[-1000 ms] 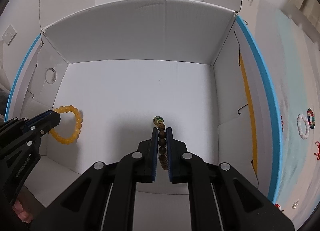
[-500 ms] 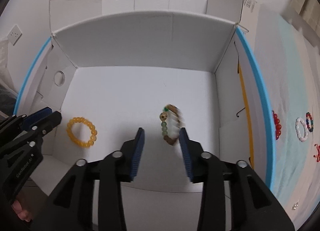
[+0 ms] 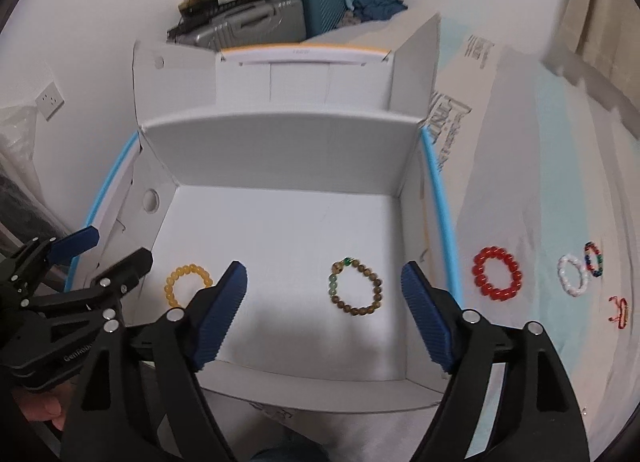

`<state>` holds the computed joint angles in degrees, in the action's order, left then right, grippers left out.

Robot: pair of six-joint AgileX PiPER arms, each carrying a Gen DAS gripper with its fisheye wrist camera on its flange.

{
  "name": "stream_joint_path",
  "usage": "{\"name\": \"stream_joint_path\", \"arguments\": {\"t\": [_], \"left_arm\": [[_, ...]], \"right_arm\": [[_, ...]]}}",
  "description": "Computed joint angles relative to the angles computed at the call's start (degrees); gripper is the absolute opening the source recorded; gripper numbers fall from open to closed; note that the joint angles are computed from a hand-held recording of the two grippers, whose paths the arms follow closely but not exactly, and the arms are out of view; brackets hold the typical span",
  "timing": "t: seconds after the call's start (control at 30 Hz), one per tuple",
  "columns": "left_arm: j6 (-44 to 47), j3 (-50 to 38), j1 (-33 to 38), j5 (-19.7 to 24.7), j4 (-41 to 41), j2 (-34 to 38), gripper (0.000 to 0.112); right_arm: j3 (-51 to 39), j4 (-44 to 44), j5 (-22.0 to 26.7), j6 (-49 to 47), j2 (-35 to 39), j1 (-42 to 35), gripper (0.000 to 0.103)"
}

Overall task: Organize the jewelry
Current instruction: 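Move both tools back over the remaining bracelets on the bed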

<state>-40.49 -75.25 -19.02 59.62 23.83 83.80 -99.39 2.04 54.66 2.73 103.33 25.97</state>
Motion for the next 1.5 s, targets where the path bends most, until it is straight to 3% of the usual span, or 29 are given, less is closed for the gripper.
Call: {"name": "stream_joint_path", "arguments": {"t": [0.13, 0.43, 0.73, 1.07, 1.5], "left_arm": [[-2.8, -1.0, -3.0, 1.3, 2.5, -0.1, 0.091], [-6.3, -5.6, -10.5, 3.4, 4.6, 1.3, 0.097], [-8.7, -13.1, -19.3, 5.8, 6.5, 7.0, 0.097], [-8.9, -24.2, -28.0, 7.5, 6.7, 16.5, 0.097], [-5.2, -41.6, -35.4, 9.5, 3.3, 31.2, 0.097]], "right_arm": [[2.0, 0.5, -0.7, -0.4, -3.1, -1.7, 0.086], [7.6, 2.1, -2.0, -3.4, -9.3, -7.4, 0.095], [13.8, 5.6, -2.3, -8.7, -16.0, -16.6, 0.095], [20.3, 11.9, -1.7, -18.8, -21.5, -32.1, 0.095], [24.8, 19.3, -0.5, -32.6, -21.9, -52.5, 0.095]]}}
